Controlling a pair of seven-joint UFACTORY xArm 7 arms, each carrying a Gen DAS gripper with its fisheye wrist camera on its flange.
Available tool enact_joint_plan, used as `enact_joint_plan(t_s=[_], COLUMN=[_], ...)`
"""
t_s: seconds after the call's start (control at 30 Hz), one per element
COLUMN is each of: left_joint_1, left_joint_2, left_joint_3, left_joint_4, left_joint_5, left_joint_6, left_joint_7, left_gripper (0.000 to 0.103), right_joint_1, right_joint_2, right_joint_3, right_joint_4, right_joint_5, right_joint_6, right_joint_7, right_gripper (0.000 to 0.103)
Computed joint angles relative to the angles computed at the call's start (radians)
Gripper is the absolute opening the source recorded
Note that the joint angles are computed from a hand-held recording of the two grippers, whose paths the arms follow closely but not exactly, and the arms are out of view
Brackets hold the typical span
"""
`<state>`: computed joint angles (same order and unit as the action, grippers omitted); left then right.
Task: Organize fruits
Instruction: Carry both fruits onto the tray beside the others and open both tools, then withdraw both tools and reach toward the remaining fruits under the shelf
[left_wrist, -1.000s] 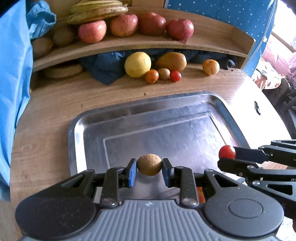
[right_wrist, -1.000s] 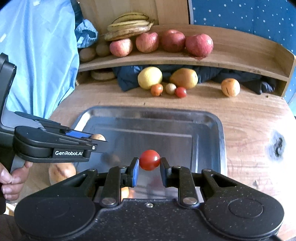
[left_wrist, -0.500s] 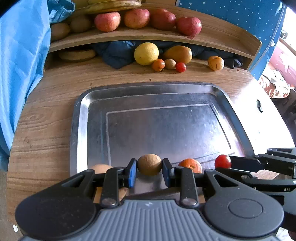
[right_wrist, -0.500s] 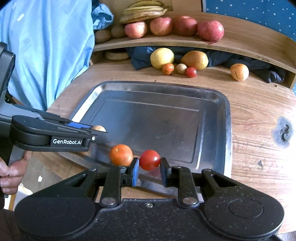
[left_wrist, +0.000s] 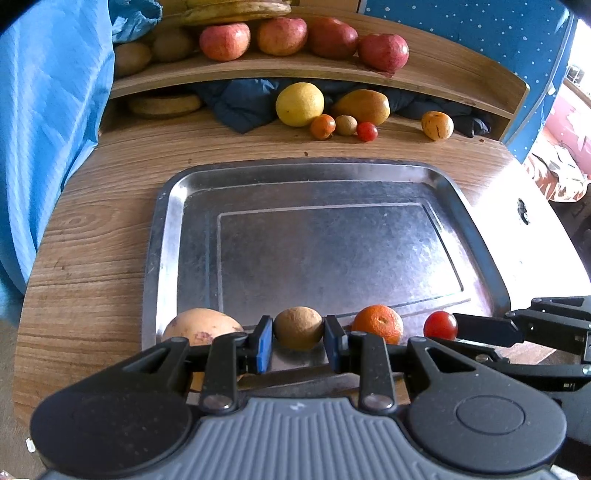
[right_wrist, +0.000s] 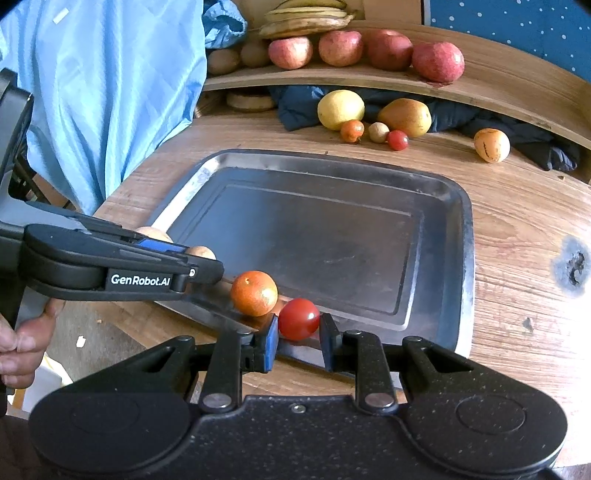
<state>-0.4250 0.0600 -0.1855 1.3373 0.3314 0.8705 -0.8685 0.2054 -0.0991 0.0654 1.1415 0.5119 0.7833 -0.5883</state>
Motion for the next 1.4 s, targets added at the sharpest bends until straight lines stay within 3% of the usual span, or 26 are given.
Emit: enact_joint_plan(t_s=[0.5, 0.73, 0.83, 0.97, 1.27, 1.4], left_joint_1=[-0.011, -0.015, -0.015, -0.013, -0.005, -0.001], left_joint_2=[-0.008, -0.026, -0.041, -0.062, -0.107, -0.141], left_joint_3=[-0.007, -0.012, -0.017, -0.026, -0.04, -0.052], left_joint_4=[0.003, -0.002, -0.008, -0.007, -0.015, -0.033], left_joint_5=[0.033, 0.054, 0.054, 0.059, 0.051, 0.025], left_joint_6=[0.031, 0.043, 0.042, 0.048, 0.076, 0.138], left_joint_7=[-0.044, -0.074, -0.079, -0.08, -0.068, -0.04], left_gripper=[0.033, 0.045, 0.058, 0.083, 0.096, 0.1], right_joint_1=[0.0, -0.004, -0.006, -0.008, -0.012, -0.017], right_joint_2=[0.002, 0.0, -0.003, -0.013, -0.039, -0.061], right_joint_3=[-0.003, -0.006, -0.009, -0.013, -0.025, -0.031], right_joint_4=[-0.002, 0.002, 0.002, 0.003, 0.003, 0.001], right_joint_5=[0.022, 0.039, 0.048, 0.06, 0.079, 0.055], right_joint_6=[0.004, 0.015, 0.019, 0.024, 0.042, 0.066], right_joint_7=[-0.042, -0.068, -0.081, -0.095, -0.124, -0.119], right_gripper=[0.026, 0.029, 0.031, 0.043, 0.075, 0.09])
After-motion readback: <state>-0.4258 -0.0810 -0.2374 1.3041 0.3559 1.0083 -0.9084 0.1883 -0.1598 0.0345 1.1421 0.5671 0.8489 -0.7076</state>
